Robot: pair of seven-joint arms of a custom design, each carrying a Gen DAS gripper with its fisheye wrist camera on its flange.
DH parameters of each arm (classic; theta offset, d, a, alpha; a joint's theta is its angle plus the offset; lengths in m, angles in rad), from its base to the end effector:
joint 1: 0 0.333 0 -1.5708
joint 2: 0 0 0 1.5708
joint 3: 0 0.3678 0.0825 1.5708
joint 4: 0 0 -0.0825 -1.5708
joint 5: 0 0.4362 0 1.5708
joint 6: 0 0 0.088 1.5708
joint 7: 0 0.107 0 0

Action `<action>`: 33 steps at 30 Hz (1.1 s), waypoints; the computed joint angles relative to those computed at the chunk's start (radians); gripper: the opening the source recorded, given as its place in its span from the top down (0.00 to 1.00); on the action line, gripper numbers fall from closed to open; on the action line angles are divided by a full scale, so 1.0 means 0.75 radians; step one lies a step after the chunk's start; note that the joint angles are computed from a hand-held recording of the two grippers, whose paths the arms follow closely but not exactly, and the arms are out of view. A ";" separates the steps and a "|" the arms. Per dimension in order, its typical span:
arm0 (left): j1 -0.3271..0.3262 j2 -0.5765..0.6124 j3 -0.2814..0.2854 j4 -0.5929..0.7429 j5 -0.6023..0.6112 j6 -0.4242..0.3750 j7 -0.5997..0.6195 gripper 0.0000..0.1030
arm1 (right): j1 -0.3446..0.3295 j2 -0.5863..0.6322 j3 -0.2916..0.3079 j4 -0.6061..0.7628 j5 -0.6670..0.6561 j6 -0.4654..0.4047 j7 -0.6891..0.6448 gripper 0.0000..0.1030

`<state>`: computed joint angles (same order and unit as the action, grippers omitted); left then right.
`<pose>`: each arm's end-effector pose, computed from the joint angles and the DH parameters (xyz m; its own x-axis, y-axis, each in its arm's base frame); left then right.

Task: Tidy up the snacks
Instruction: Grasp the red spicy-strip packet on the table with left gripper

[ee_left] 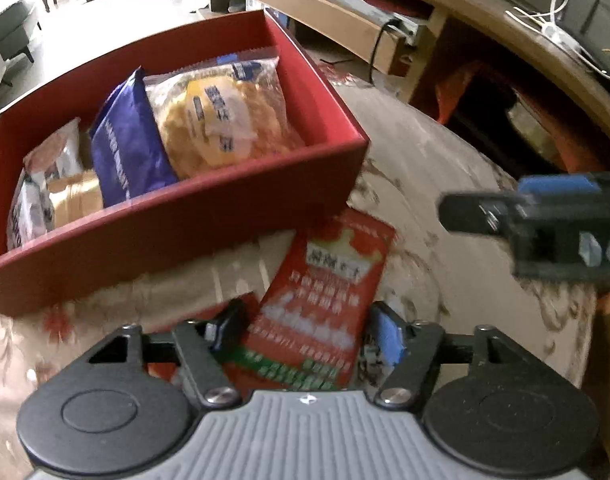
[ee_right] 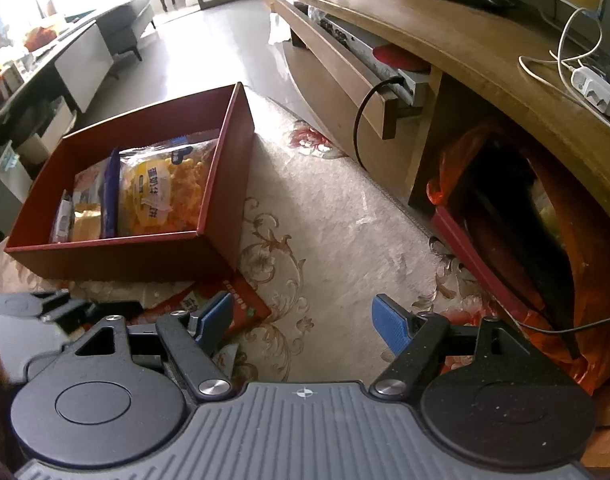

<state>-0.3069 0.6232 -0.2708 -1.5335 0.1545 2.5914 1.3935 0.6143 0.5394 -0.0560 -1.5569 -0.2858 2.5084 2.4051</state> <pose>0.7049 -0.4092 0.3652 -0.4344 -0.8947 0.1040 -0.8300 0.3528 -0.4320 0.6745 0.4334 0.3962 -0.0448 -0.9950 -0.0889 -0.8909 0.0801 -0.4471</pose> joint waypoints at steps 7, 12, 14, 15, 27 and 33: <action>0.031 -0.104 -0.024 -0.144 -0.028 0.015 0.016 0.40 | 0.001 -0.003 0.010 0.002 0.006 0.006 -0.026 0.21; -0.002 -0.067 -0.001 -0.069 -0.011 -0.034 0.001 0.31 | 0.000 -0.015 0.008 -0.011 0.013 0.024 -0.034 0.21; -0.023 -0.029 0.014 -0.017 0.001 -0.054 -0.035 0.27 | 0.002 -0.020 0.003 -0.019 0.011 0.027 -0.025 0.21; -0.044 -0.012 0.032 0.003 0.027 -0.054 -0.059 0.26 | 0.001 -0.022 0.002 -0.023 0.011 0.025 -0.022 0.21; 0.053 -0.118 -0.008 -0.134 -0.039 0.010 -0.154 0.67 | 0.002 -0.052 0.002 -0.066 -0.011 0.012 0.010 0.21; 0.101 -0.177 -0.023 -0.216 -0.106 0.044 -0.147 0.58 | 0.011 -0.064 0.053 -0.087 -0.004 -0.015 -0.063 0.21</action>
